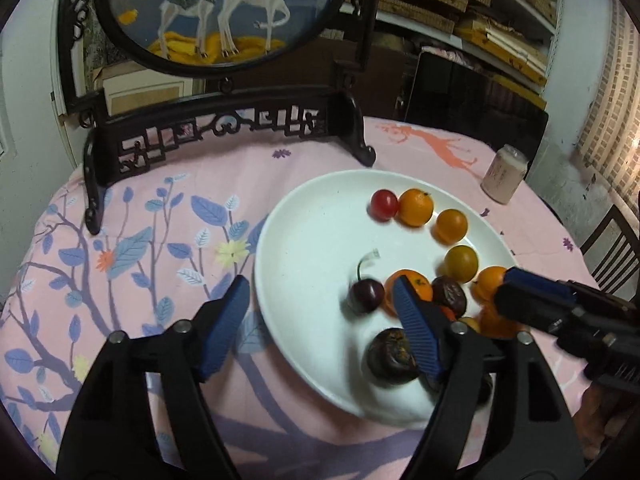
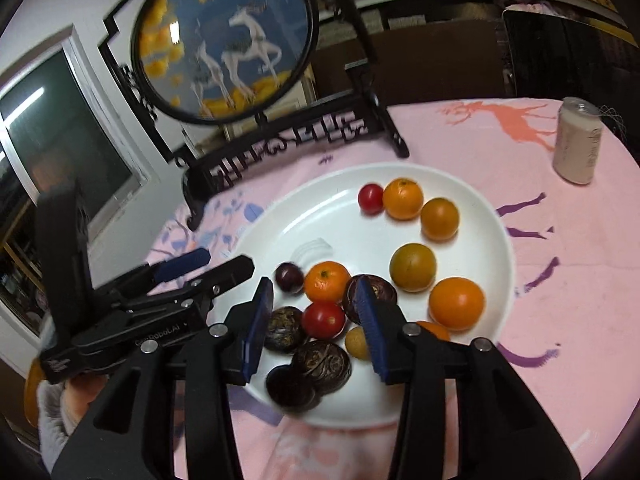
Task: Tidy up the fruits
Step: 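Release the cherry into the plate with the left tool while the right tool releases the tomato, then grasp a small yellow fruit with the right tool while the left tool grasps a dark red plum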
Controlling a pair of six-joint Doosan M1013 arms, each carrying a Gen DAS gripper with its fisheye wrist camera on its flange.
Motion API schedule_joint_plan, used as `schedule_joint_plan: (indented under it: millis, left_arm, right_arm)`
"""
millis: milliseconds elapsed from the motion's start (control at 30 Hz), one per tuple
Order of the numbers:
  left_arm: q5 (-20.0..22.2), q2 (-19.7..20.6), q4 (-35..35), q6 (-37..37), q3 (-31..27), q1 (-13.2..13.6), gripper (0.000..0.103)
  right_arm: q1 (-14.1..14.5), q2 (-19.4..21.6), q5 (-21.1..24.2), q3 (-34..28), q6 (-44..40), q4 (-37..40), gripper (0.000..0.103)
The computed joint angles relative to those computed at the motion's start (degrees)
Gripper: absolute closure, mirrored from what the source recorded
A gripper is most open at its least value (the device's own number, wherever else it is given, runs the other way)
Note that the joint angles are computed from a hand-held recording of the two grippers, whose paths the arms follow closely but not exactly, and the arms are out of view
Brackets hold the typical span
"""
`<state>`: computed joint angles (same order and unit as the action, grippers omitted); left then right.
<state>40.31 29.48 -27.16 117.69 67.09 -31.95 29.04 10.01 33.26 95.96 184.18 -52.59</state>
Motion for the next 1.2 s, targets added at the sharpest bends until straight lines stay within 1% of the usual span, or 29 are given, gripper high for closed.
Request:
schedule_joint_plan:
  millis: [33, 67, 133, 200, 233, 333, 433, 467, 500, 567, 633, 667, 800, 900, 1067, 1133, 1200]
  left_arm:
    - [-0.66, -0.44, -0.3, 0.41, 0.65, 0.07, 0.02]
    - [-1.95, -1.23, -0.55, 0.96, 1.87, 0.15, 0.017]
    - [-3.62, -2.45, -0.61, 1.35, 3.82, 0.24, 0.014]
    - [-3.95, -3.63, -1.68, 2.94, 5.86, 0.52, 0.014]
    - [-4.52, -4.41, -1.75, 3.6, 7.3, 0.57, 0.012]
    - [-6.76, -5.97, 0.78, 3.48, 10.26, 0.23, 0.008]
    - [-8.04, -7.42, 4.3, 2.51, 13.15, -0.17, 0.006]
    - [-8.14, -7.97, 5.59, 1.91, 14.16, -0.23, 0.006]
    - [-8.25, -8.36, 6.3, 1.59, 14.83, -0.22, 0.006]
    - [-9.31, -9.64, 7.04, 1.06, 16.76, -0.07, 0.006]
    - [-10.31, -10.88, 6.36, 0.9, 18.49, 0.4, 0.002]
    - [-10.53, -11.25, 5.83, 0.98, 19.02, 0.69, 0.002]
    - [-10.19, -12.4, 5.08, -1.15, 20.7, 1.81, 0.002]
    - [-9.9, -12.67, 5.15, -2.93, 21.14, 2.36, 0.002]
    - [-9.75, -12.61, 5.22, -4.21, 21.08, 2.65, 0.002]
    - [-9.56, -12.55, 5.81, -4.43, 21.0, 2.53, 0.002]
    - [-9.79, -12.71, 5.77, -3.9, 21.15, 2.4, 0.002]
  right_arm:
    - [0.37, -0.52, 0.16, 0.46, 1.4, -0.99, 0.047]
    - [1.04, -1.14, 0.85, 1.05, 3.51, -2.58, 0.042]
    - [2.17, -1.97, 1.98, 2.1, 7.27, -5.91, 0.042]
    - [3.37, -2.84, 2.64, 3.14, 8.43, -6.5, 0.042]
    - [3.97, -3.2, 2.8, 3.76, 9.38, -6.91, 0.042]
    - [5.82, -4.03, 3.63, 5.67, 12.65, -8.43, 0.04]
    - [8.47, -4.68, 5.96, 7.97, 17.23, -9.73, 0.034]
    - [9.02, -4.78, 6.03, 8.51, 18.26, -9.93, 0.031]
    - [9.85, -4.98, 6.11, 9.34, 19.35, -9.82, 0.03]
    - [11.21, -5.15, 6.69, 10.08, 19.51, -8.95, 0.03]
    - [12.69, -5.29, 6.93, 10.72, 19.92, -10.01, 0.03]
    - [13.55, -5.3, 7.16, 10.99, 20.41, -10.82, 0.03]
    - [15.26, -5.08, 6.54, 11.38, 20.37, -11.79, 0.03]
    - [15.75, -4.54, 6.89, 10.83, 18.19, -11.15, 0.032]
    - [15.36, -4.09, 5.52, 10.33, 14.62, -8.51, 0.047]
    - [15.01, -4.02, 4.77, 10.25, 13.58, -7.36, 0.05]
    - [14.75, -3.85, 4.19, 10.01, 11.81, -5.99, 0.05]
